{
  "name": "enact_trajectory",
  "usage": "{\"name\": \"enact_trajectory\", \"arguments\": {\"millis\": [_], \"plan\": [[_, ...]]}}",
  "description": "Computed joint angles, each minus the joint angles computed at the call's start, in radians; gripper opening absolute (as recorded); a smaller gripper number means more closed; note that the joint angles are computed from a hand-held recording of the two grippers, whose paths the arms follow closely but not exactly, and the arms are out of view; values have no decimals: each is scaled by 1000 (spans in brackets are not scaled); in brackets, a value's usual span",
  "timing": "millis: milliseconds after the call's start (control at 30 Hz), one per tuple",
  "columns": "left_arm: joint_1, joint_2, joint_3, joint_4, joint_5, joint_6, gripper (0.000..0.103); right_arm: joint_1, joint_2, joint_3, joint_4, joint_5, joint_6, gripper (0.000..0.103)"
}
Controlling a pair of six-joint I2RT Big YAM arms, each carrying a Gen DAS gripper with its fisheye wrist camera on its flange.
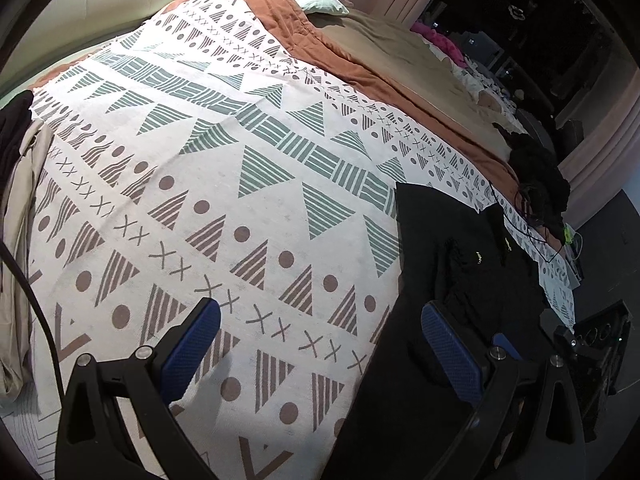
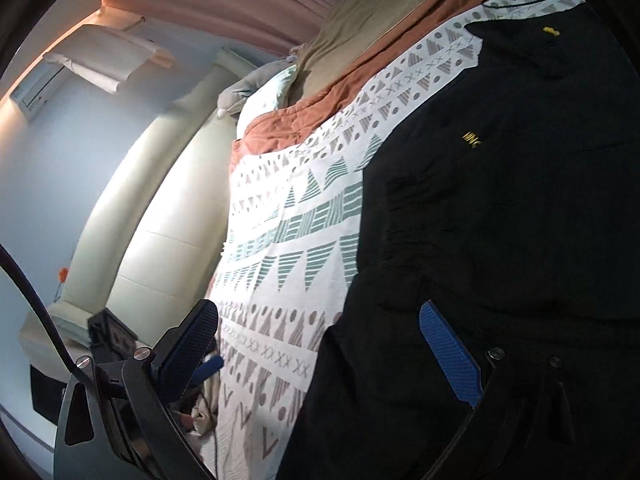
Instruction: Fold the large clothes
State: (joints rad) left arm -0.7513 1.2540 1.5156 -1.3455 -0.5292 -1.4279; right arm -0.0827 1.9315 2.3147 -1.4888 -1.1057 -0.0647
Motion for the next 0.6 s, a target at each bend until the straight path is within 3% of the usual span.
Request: {"name": "enact_trajectory", "arguments": {"millis": [33,167,333,467,600], "plan": [[-9,7,22,-14,-9,7,103,-12,21,53,-32,11,-1,101],[-49,43,103,-96,-45,24,103,-44,-12,53,-19,124,10,101],[-110,47,141,-123,-76,-16,103,-87,-62,44,-26,264,-42,101],[-177,61,175,-162,-119,-65,103,-137,-149,-41,29,263,-8,101],[-243,82,203,-211,-188,-145,103,-209,-257,-171,61,237,-33,101]]}}
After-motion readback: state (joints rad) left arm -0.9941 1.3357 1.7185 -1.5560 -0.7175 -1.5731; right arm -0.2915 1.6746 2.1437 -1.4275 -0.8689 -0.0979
